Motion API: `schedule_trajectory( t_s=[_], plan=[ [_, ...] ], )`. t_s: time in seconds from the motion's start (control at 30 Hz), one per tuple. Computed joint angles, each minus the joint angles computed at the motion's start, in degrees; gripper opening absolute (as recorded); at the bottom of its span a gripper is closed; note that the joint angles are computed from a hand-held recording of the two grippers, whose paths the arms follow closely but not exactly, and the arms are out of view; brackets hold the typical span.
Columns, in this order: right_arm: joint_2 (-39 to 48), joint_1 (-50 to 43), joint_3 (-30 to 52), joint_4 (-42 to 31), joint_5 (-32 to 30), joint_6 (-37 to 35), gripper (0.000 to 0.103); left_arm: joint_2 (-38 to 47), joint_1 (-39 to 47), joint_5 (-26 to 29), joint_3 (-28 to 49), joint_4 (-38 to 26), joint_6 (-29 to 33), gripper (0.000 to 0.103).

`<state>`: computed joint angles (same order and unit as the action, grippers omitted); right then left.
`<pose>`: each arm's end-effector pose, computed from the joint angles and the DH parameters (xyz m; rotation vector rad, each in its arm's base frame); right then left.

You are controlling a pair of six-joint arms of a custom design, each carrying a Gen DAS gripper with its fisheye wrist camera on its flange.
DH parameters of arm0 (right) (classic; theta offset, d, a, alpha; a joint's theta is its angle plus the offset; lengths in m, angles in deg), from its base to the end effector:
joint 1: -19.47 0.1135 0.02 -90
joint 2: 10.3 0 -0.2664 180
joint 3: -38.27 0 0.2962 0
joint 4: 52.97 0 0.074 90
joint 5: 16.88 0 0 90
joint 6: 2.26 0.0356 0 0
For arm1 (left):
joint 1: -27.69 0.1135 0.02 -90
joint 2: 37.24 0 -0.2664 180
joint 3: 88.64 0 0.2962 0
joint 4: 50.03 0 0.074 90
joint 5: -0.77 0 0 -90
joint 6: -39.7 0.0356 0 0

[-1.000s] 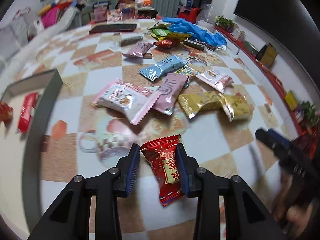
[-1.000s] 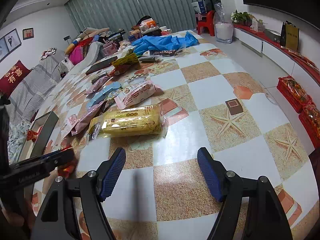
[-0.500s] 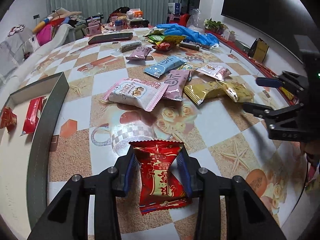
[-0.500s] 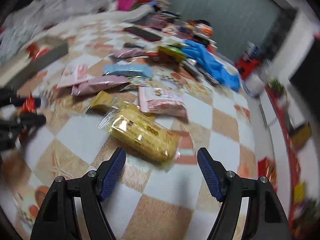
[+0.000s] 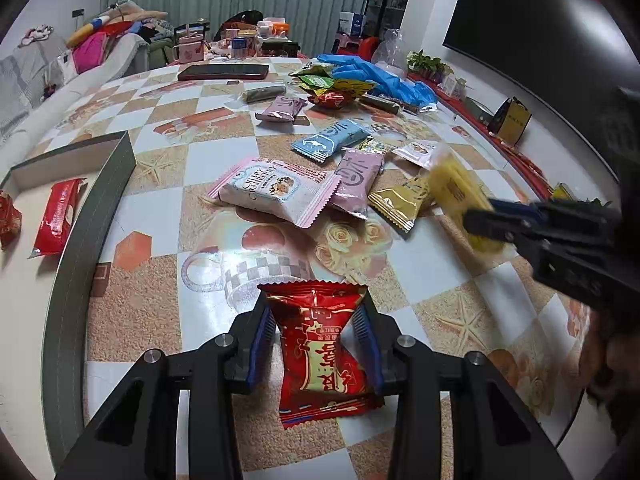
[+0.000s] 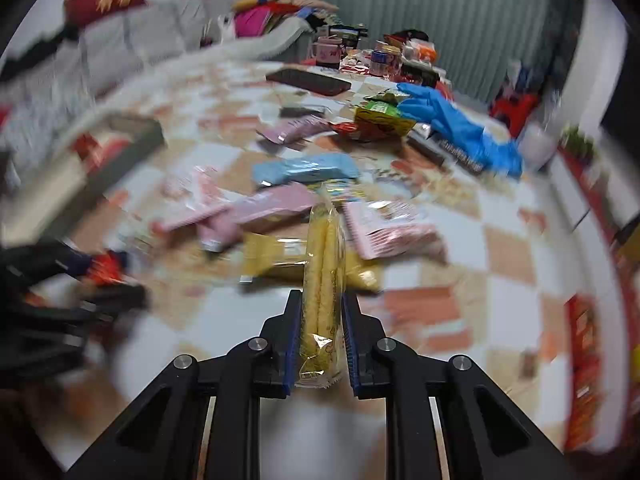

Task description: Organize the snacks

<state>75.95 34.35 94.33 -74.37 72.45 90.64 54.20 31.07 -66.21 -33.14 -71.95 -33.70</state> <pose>0.3156 0.0843 0.1445 -0.2635 2.4629 0.1476 0.3236 0.0052 0.1156 0.4333 2.4655 -0.3763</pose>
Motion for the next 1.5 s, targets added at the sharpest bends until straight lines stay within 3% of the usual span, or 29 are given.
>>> schedule_trajectory(
  t_s=[0.13,0.27,0.33,0.37,0.43,0.47,0.53,0.67,0.9,1.07,1.27,1.37,1.5],
  plan=[
    [-2.59,4.44,-2.38,-1.51,5.96,7.00,0.021,0.01,0.04,0.23,0.05,-0.25,0.31,0.043],
    [-1.96,5.42,-2.44,-1.16,7.14,7.39,0.022,-0.39,-0.11,0.22,-0.13,-0.82,0.97,0.046],
    [-0.70,5.58,-1.22,-1.55,7.94,7.55,0.022,-1.17,-0.24,-0.63,-0.75,-0.87,0.91,0.062],
    [-0.16,5.20,-0.94,-1.36,7.87,7.33,0.022,-1.54,-0.47,-1.87,-1.05,-0.81,0.38,0.083],
    [1.73,5.16,0.54,-1.60,8.51,6.94,0.022,-1.76,0.20,-1.03,-1.20,-0.82,-0.11,0.084],
    [2.29,5.10,0.81,-1.27,8.77,6.73,0.022,-1.62,0.77,-0.20,-1.12,-0.95,-0.21,0.083],
    [2.52,4.34,0.59,-0.63,8.27,7.61,0.021,-1.28,1.47,0.14,-0.82,-1.20,-0.69,0.068],
    [-0.64,1.93,-2.61,1.40,3.84,11.80,0.015,-1.88,1.81,0.13,-1.23,-1.76,-0.21,0.028],
    [-2.06,-1.29,-5.72,5.47,-3.55,19.74,0.015,0.03,-0.18,-1.62,1.63,-2.90,-1.48,0.026],
    [0.02,0.18,-3.96,5.42,-0.50,19.60,0.015,2.56,-0.72,-1.75,4.14,-2.70,-2.68,0.025],
    [1.18,0.63,-4.84,8.54,0.53,21.06,0.015,1.82,-1.11,-2.08,1.79,1.11,-1.91,0.025],
    [2.15,3.93,-3.25,6.31,6.63,19.79,0.015,2.00,-0.96,-1.65,1.88,1.21,-1.99,0.025],
    [-0.77,10.06,-2.06,2.76,20.43,14.99,0.015,2.02,-0.80,-1.21,1.85,1.18,-2.05,0.025]
  ],
)
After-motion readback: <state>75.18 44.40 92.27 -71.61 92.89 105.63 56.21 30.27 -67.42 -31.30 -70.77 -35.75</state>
